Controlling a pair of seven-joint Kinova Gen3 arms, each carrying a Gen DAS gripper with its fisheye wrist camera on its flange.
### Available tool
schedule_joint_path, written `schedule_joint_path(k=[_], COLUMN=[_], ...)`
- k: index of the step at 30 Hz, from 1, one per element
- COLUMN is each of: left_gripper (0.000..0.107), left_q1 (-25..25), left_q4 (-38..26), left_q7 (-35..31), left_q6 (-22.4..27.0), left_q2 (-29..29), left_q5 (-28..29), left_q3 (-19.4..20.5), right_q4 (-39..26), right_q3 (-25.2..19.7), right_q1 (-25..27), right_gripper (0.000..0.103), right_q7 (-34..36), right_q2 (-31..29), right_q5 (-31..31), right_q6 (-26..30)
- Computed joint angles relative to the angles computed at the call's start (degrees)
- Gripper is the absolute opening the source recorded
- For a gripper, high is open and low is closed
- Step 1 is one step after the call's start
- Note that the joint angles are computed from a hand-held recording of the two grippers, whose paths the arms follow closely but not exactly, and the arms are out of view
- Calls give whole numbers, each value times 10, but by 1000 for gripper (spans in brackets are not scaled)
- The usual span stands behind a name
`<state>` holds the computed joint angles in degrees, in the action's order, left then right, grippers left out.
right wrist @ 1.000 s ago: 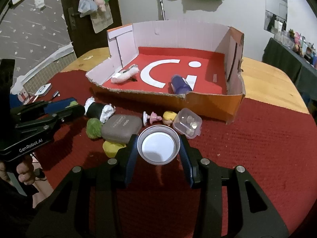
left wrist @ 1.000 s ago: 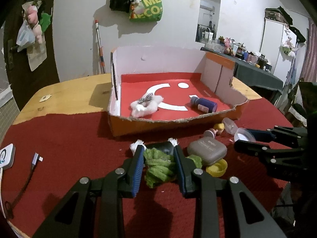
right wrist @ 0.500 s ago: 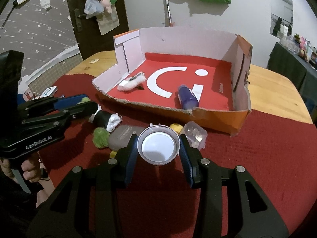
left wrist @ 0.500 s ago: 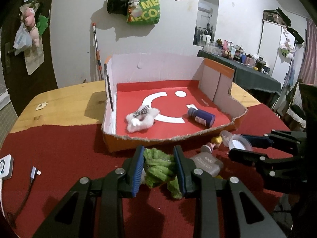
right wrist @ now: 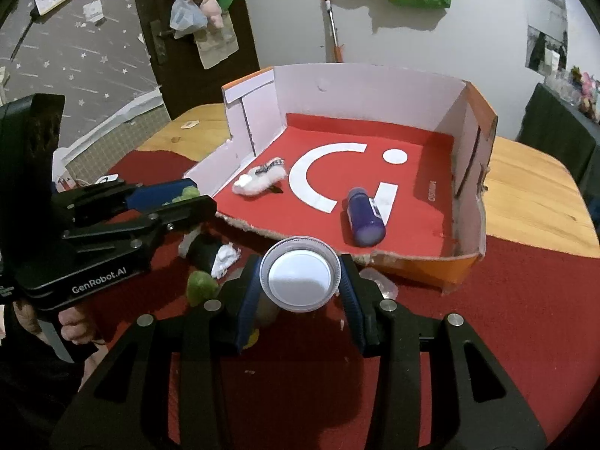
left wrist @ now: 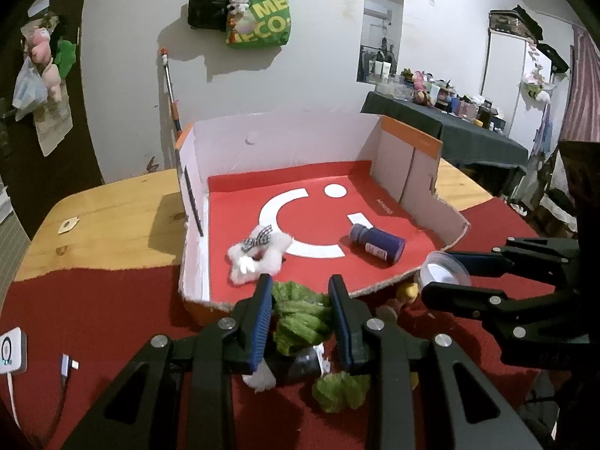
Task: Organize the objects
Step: 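Carry the green yarn ball and clear lid with both tools into the box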
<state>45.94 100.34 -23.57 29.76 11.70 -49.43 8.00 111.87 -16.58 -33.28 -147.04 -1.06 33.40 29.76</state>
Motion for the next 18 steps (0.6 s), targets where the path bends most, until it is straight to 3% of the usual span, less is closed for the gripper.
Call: schedule_joint_path(k=[7,18], left_gripper=[32,32], left_q1=[-35,-50], left_q4=[-35,-82], left_q7=[-100,-223], left_q6=[-7,1], left_q2=[9,32], left_q5=[80,179], left_q3=[12,-2], right_q4=[-25,-61], right_q3=[15,38], right_q1=[9,20], right_gripper=[39,39], right_q7=[78,170], right_q2=[11,37], right_q5=[-56,-126], right_q6=[-3,3])
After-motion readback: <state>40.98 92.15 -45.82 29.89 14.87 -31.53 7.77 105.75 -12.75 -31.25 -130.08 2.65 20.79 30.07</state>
